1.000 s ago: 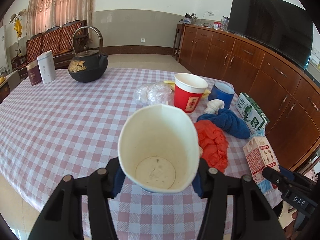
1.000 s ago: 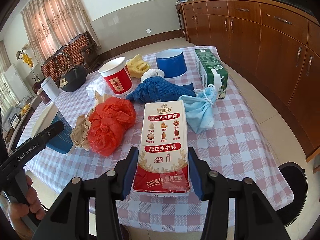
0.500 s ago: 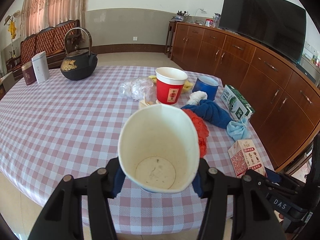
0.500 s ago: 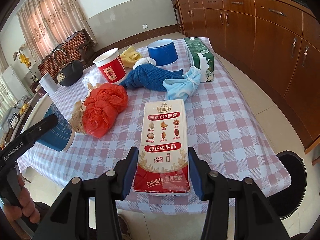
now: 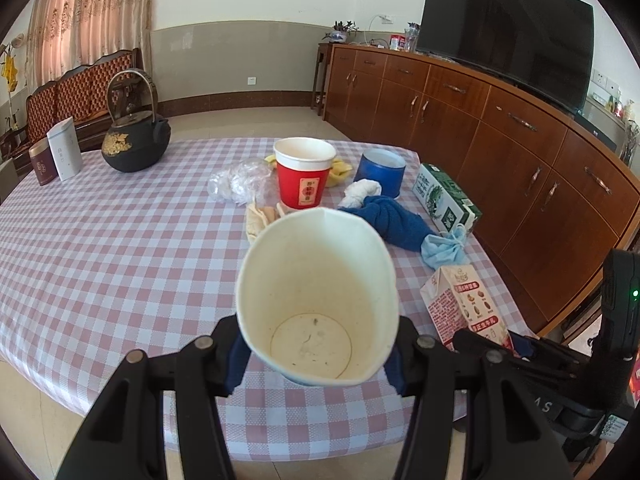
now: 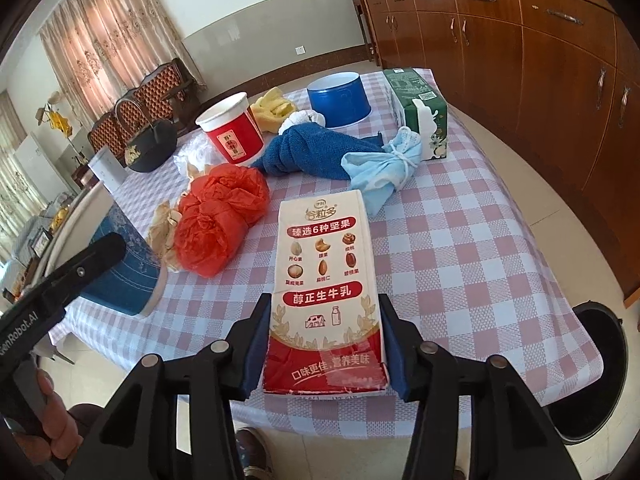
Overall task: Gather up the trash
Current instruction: 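Carry the cup and carton to the black bin and release both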
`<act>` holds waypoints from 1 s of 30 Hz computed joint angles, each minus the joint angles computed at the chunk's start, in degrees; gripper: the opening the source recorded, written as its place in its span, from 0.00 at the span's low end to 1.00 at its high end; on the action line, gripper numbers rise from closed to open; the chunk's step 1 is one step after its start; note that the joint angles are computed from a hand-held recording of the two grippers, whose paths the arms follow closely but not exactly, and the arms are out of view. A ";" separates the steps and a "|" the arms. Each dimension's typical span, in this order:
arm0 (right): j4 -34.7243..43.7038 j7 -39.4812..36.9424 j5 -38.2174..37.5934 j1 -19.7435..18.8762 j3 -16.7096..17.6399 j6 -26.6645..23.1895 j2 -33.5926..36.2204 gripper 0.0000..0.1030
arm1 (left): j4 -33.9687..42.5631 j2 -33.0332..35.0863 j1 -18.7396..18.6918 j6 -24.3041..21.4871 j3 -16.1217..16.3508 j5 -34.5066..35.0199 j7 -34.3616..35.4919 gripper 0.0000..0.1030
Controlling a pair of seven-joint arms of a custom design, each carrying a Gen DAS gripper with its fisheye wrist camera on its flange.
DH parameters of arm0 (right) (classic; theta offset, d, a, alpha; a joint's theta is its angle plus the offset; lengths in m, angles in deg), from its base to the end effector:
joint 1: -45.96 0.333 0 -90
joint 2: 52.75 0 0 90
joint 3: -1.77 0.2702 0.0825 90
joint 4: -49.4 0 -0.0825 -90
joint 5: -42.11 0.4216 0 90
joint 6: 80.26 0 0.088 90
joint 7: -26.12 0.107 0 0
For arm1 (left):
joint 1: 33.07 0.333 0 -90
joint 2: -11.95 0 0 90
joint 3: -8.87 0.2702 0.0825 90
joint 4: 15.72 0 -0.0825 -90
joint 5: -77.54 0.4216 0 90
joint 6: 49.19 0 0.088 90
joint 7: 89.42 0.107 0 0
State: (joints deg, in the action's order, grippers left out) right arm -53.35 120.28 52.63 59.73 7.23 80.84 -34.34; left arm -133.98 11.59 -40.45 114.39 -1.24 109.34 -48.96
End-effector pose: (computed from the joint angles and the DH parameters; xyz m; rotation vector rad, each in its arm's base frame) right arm 0.6681 0.2182 0.3902 -1.8212 1.6560 -0.3344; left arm 0.5887 -0.2156 0.4603 -1.8360 1.6793 -0.9039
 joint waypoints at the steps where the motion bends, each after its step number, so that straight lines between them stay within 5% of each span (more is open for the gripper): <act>1: -1.20 -1.52 2.22 -1.10 1.08 1.00 -1.07 0.51 | 0.21 0.06 -0.18 0.08 -0.15 -0.42 0.46 0.54; 8: -8.90 -1.03 3.70 -1.55 -0.81 5.62 -8.97 0.51 | 4.16 3.00 -2.69 0.90 -1.47 -5.84 7.03 0.54; 16: -19.27 13.79 -10.34 -3.54 -6.40 7.73 -17.70 0.51 | 15.18 12.78 -7.69 -0.15 -4.96 -19.31 23.16 0.54; 24: -30.36 29.20 -23.73 -13.37 -7.13 7.33 -26.59 0.51 | 32.51 27.18 -13.83 -6.56 -9.06 -29.85 37.83 0.54; 30: -35.03 30.28 -23.61 -18.49 -8.73 5.99 -28.61 0.51 | 51.43 41.88 -20.75 -15.72 -7.94 -31.07 41.09 0.54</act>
State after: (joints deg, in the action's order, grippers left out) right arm -88.39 150.56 29.02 41.24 -1.50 86.83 -62.95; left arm -82.55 53.47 -61.20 98.67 -9.18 78.28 -7.87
